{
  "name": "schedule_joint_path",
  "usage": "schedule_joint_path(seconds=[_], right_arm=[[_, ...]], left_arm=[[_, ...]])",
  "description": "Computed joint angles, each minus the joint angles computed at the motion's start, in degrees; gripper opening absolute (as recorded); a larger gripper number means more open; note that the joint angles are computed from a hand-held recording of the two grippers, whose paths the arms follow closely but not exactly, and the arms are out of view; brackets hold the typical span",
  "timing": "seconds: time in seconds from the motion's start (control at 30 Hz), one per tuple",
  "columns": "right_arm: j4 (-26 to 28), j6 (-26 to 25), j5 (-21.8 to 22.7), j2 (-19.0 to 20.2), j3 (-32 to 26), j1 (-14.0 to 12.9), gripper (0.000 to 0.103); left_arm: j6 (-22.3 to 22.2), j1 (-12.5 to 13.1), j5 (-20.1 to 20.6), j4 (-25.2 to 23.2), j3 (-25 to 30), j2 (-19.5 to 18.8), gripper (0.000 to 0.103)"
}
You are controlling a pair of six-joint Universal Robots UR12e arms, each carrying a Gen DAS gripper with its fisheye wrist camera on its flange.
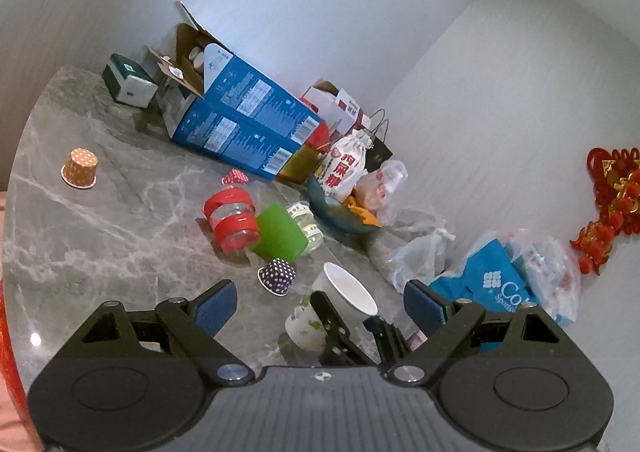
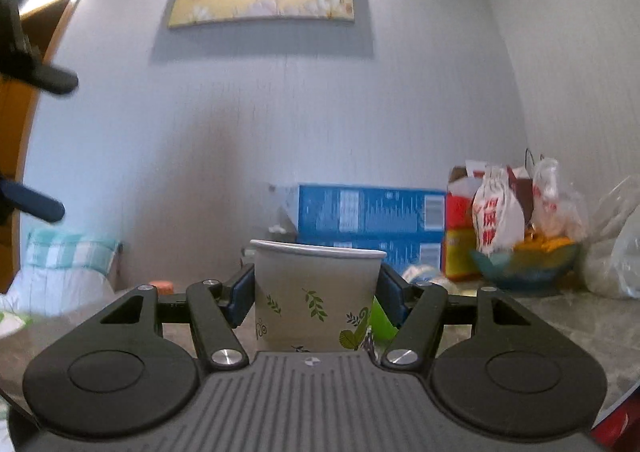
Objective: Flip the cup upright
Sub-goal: 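Rotate the cup upright with the right tool, lower it onto the table, open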
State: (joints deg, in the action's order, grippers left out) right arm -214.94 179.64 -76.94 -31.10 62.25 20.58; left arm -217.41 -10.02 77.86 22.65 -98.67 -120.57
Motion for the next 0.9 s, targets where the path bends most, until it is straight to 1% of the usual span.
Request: schedule_joint_path(seconds=[0.1, 0.17, 0.23, 0.47, 0.67, 0.73, 0.77, 0.87, 0.9], right_arm=[[0.19, -2.04, -0.28, 0.92, -1.18, 0.28, 0.064], [-0.18, -3.14, -0.46, 1.02, -0.85, 0.29, 0.064], [-1.49, -3.05, 0.16, 0.65, 0.77, 0.12, 0.064], [-0.37, -2.65, 1.59, 1.13, 0.35, 0.12, 0.065], [0.22, -1.86, 1.52, 1.27, -0.16, 0.23, 0.069], [0.76, -1.91, 1.36, 1.17, -0.05, 0.31, 0.076], [0.65, -1.74, 1.7, 1.18, 0.02, 0.28, 0.076], [1.21, -1.37, 2.41, 0.93, 0.35, 0.19, 0.083], [1.51, -1.06, 2.62, 0.81, 0.49, 0.15, 0.089]], left_arm=[[-0.39, 0.14, -0.48, -0.1, 0.17, -0.25, 0.092], [-0.56, 0.21, -0.55, -0.27, 0.18, -0.34, 0.092], [-0.73, 0.26, -0.58, -0.47, 0.11, -0.37, 0.092], [-0.92, 0.27, -0.55, -0.7, 0.26, -0.49, 0.092], [-1.03, 0.2, -0.23, -0.71, 0.22, -0.47, 0.092], [-1.02, 0.19, 0.02, -0.88, 0.12, -0.42, 0.092], [-0.98, 0.24, -0.06, -0.74, -0.08, -0.34, 0.092], [-0.77, 0.23, 0.22, -1.36, -0.17, -0.22, 0.092], [-0.58, 0.12, 0.7, -1.95, -0.11, -0.16, 0.092]])
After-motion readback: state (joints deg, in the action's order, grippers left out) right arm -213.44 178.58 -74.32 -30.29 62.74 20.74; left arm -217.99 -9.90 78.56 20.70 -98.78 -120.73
